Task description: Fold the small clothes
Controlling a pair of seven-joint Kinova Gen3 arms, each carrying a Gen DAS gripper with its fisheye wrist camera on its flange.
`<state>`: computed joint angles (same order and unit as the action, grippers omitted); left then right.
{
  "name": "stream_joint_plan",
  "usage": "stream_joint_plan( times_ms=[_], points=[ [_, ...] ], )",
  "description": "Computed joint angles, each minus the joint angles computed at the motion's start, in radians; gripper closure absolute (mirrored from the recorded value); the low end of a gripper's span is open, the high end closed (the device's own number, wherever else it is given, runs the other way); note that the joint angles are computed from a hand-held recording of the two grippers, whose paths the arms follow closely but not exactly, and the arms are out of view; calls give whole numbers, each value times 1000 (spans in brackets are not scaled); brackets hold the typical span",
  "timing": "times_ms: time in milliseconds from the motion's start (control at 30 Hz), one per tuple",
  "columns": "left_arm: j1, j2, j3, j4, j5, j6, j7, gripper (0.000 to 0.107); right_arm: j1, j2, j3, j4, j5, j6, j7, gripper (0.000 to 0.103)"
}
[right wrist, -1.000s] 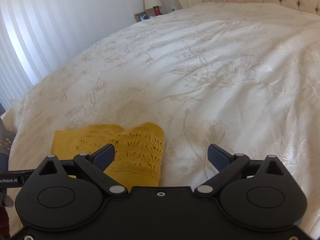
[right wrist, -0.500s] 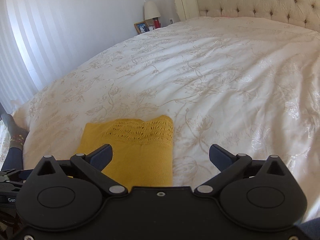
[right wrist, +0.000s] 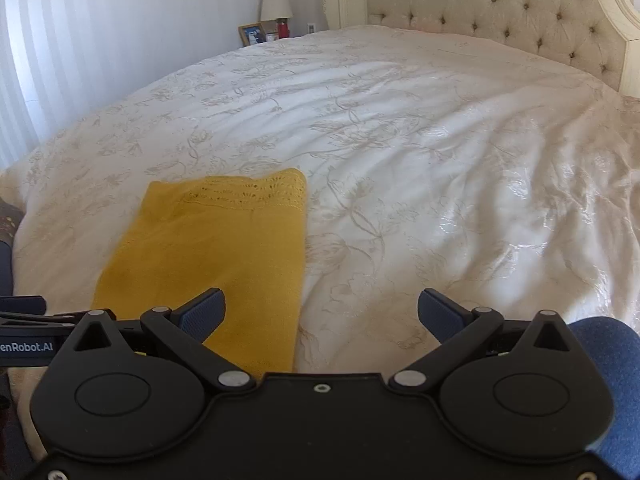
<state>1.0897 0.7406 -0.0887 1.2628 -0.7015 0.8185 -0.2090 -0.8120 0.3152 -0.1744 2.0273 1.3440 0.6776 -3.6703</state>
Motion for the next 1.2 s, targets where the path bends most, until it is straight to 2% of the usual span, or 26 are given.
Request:
stream_joint_plan(
  times_ms=[167, 300, 567, 800, 1200],
  points=[
    [15, 15, 0, -30, 5, 70, 22, 6, -20, -2, -4, 6, 13, 41, -6, 1],
    [16, 9, 5, -22, 5, 77, 40, 6, 4, -4, -11, 6, -6, 0, 31, 1],
    [-3, -6, 29, 3, 14, 48, 34, 6, 6, -5, -4, 5, -35, -62, 81, 1],
    [-13, -6, 40, 5, 38, 25, -17, 6, -10, -1, 12, -6, -70, -66, 122, 1],
    [-11, 3, 35, -16, 61, 15, -88, 6, 1, -15, 23, 17, -49, -94, 36, 1]
  ],
)
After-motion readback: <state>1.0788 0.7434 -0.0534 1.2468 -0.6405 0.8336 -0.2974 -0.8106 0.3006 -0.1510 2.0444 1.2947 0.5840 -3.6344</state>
